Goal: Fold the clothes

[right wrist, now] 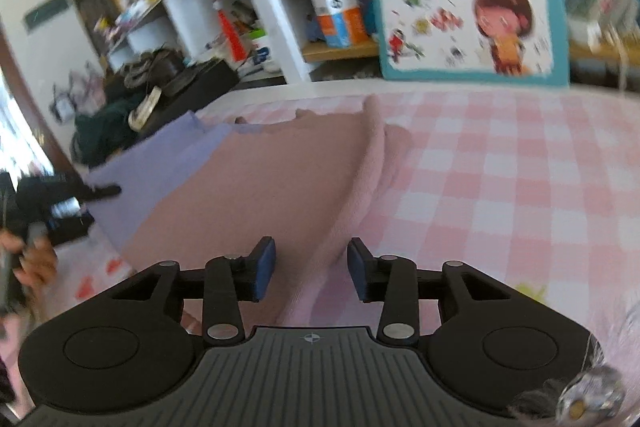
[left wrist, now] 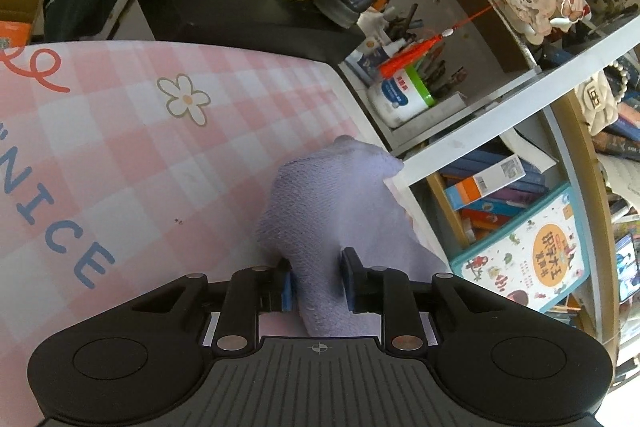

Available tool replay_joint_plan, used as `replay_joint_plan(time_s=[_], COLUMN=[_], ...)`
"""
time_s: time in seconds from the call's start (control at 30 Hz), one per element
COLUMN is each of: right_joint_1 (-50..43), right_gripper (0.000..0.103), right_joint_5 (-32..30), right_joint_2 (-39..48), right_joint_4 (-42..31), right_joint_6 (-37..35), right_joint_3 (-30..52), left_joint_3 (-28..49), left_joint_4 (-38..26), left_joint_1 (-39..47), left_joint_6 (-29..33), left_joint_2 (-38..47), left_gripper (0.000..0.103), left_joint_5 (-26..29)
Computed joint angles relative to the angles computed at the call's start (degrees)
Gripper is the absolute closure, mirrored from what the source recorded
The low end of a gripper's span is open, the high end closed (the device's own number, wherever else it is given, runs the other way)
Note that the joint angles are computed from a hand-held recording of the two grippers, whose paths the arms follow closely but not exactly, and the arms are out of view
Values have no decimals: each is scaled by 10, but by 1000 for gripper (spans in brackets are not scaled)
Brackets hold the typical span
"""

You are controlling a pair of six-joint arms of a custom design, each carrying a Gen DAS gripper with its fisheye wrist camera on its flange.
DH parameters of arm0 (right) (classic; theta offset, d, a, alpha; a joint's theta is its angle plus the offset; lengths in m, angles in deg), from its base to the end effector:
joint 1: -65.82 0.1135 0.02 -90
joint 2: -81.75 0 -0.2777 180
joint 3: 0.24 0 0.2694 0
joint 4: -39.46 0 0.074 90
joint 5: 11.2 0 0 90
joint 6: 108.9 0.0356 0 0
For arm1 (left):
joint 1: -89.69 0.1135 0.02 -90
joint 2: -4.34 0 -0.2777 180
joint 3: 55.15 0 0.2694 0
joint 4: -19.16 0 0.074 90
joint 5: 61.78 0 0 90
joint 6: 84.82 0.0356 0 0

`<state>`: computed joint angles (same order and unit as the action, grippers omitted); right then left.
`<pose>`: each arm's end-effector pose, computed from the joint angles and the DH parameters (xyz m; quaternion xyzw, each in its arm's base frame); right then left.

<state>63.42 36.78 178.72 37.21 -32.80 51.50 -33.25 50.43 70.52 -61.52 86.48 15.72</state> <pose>0.3120 0.0108 0.1239 -0.2165 0.8526 0.2828 0.3824 0.2017 -0.0620 0.1020 -0.3957 0.7615 -0.2752 0.4334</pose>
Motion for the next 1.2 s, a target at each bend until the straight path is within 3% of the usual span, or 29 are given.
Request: replay_joint_plan(time_s=[0.37, 0.57, 0.7, 0.87, 1.03, 1.1, 1.2], right_joint_1=[-20, -18, -16, -18, -21, -26, -38], right_gripper=[73, 73, 73, 74, 74, 74, 74], right_joint_5=[-55, -52, -48, -51, -55, -66, -91], right_joint_2=[43, 39, 37, 37, 39, 45, 61], right_joint_4=[-3, 8, 12, 9, -2, -22, -60], right_joint_6=[6, 16, 22, 23, 17, 9, 2], right_joint_3=[19, 12, 9, 10, 15, 27, 51], left_joint_3=[25, 78, 132, 245, 406, 456, 482], left_joint_4=[-68, -153, -153, -168, -284, -337, -362], left_joint_1=[-42, -107, -164, -262, -354, -370, -381], left_joint_6=[22, 85, 143, 279, 444, 472, 475], left_joint_2=[-37, -113, -115, -30, 135, 193, 245], left_gripper=[88, 89, 89, 89, 82, 80, 79], left_joint_5=[-56, -121, -156, -219, -267, -258, -249])
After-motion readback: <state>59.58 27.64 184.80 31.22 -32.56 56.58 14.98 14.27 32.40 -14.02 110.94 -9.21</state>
